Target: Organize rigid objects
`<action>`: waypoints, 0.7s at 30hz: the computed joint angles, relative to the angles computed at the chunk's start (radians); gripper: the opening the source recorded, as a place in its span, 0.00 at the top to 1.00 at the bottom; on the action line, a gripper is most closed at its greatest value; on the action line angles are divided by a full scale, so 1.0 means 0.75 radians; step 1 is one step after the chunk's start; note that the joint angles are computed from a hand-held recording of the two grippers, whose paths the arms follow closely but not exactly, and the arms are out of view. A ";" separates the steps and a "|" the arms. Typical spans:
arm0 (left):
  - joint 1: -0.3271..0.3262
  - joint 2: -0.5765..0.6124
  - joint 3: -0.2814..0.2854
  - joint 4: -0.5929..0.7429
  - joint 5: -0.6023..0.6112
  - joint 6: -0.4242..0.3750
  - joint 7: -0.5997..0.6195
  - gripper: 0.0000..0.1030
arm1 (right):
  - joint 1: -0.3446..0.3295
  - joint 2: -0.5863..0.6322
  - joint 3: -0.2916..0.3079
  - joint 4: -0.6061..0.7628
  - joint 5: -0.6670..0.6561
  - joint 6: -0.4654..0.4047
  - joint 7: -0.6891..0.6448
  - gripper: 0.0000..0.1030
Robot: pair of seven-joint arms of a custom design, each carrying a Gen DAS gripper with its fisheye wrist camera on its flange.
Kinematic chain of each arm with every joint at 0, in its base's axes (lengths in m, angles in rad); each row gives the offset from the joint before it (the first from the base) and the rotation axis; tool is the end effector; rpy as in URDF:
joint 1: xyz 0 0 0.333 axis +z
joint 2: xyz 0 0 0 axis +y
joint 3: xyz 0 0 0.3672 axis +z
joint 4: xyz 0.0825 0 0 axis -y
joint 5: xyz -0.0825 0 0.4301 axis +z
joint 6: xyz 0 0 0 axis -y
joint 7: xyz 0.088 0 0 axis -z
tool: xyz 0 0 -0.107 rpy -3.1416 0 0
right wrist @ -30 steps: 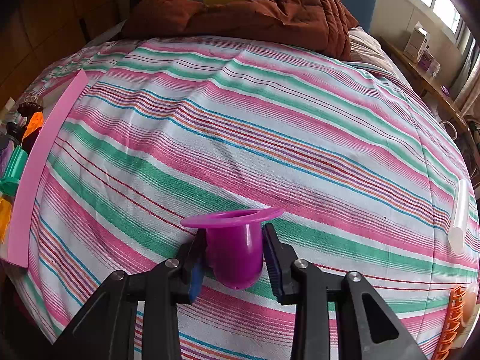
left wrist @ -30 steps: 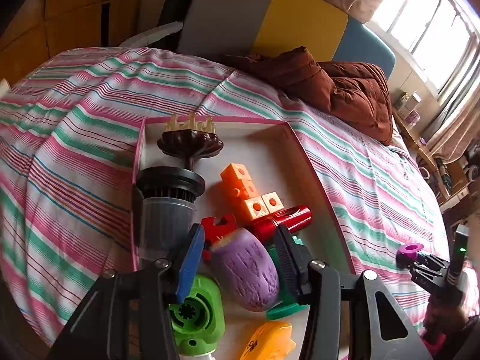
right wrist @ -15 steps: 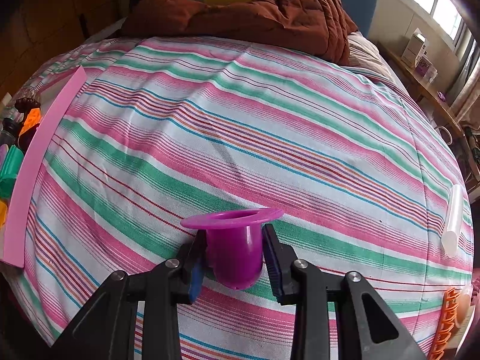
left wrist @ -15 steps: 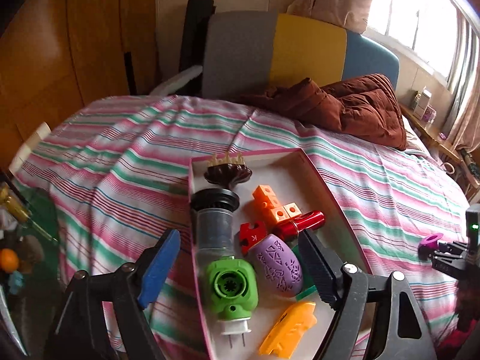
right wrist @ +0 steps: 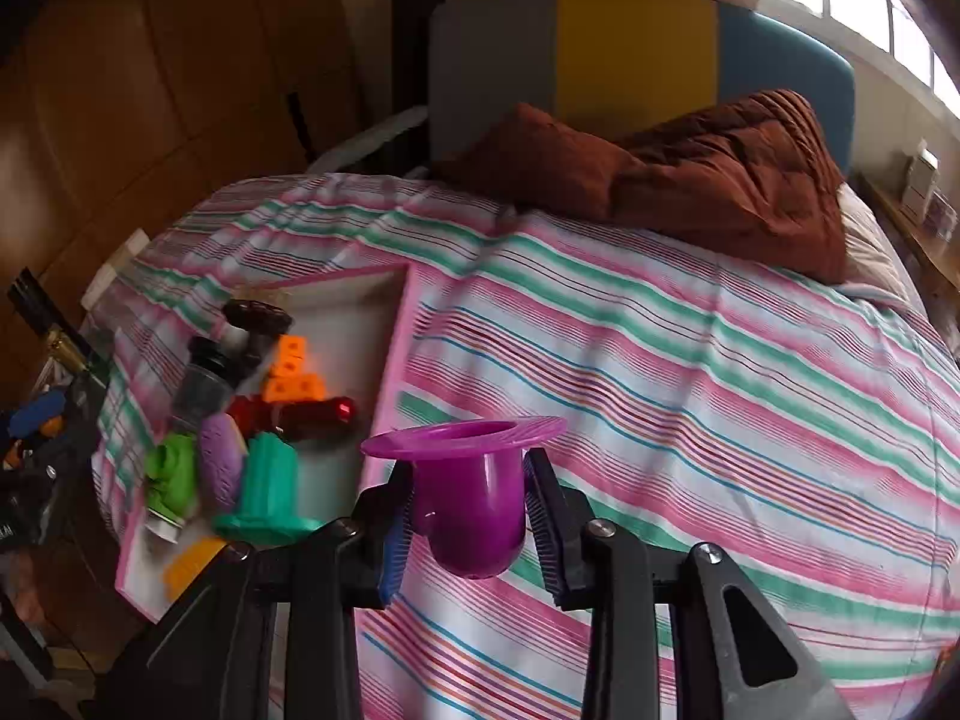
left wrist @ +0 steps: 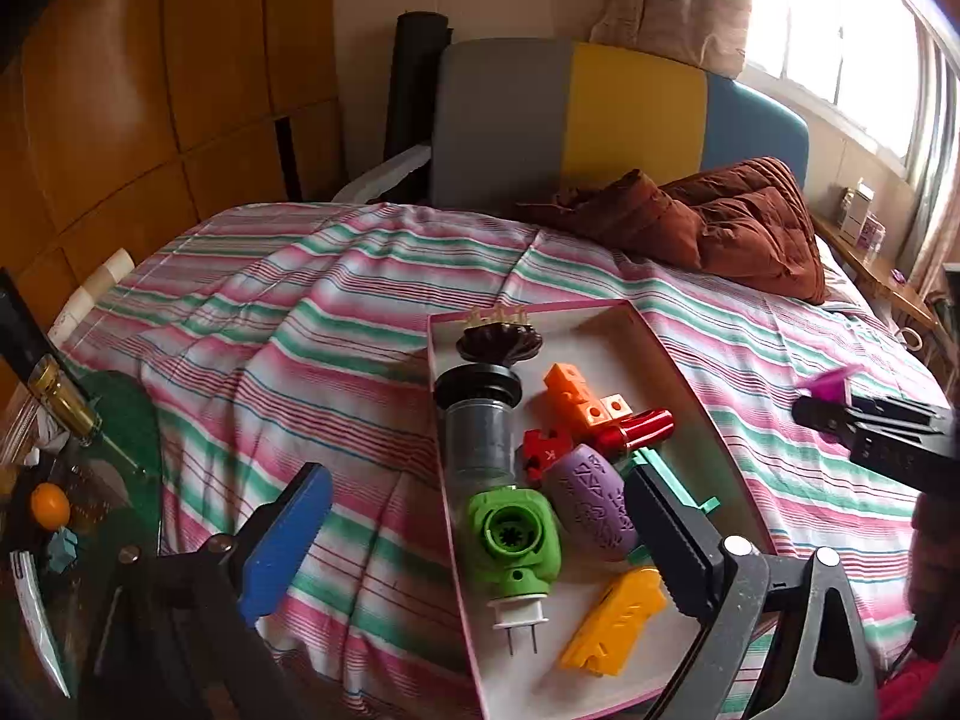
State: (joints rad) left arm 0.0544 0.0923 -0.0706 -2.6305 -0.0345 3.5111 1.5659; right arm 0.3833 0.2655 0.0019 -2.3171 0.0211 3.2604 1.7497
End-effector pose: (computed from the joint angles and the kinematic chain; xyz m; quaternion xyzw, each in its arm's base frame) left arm 0.5041 -0.0039 0.3187 -0.6623 0.6433 -0.2767 0.2662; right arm 0.5658 0.2271 0.3166 -0.7254 0.6027 -0.1581 0.2924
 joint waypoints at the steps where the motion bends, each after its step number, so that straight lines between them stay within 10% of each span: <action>1: -0.010 0.000 0.007 -0.003 -0.032 0.003 0.020 0.00 | -0.035 0.023 0.056 0.040 -0.008 -0.012 -0.009 0.67; 6: 0.018 -0.003 0.011 -0.009 -0.010 -0.025 -0.026 0.00 | -0.044 0.165 0.150 0.255 -0.026 -0.112 -0.035 0.67; 13: -0.044 0.009 0.042 -0.011 -0.226 -0.026 0.123 0.00 | 0.147 0.321 0.002 0.477 -0.089 -0.275 0.056 0.66; 16: 0.041 0.007 0.006 -0.018 -0.070 -0.046 -0.028 0.00 | 0.120 0.343 0.037 0.505 -0.100 -0.318 0.051 0.64; 21: -0.026 0.009 0.041 -0.036 -0.209 -0.004 0.044 0.00 | 0.209 0.310 -0.054 0.430 -0.146 -0.215 0.111 0.56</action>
State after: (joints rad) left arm 0.0352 0.0989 -0.0402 -2.6575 -0.1916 3.5080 1.5985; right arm 0.5403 0.4982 -0.0388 -1.9947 -0.0886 3.0994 1.8332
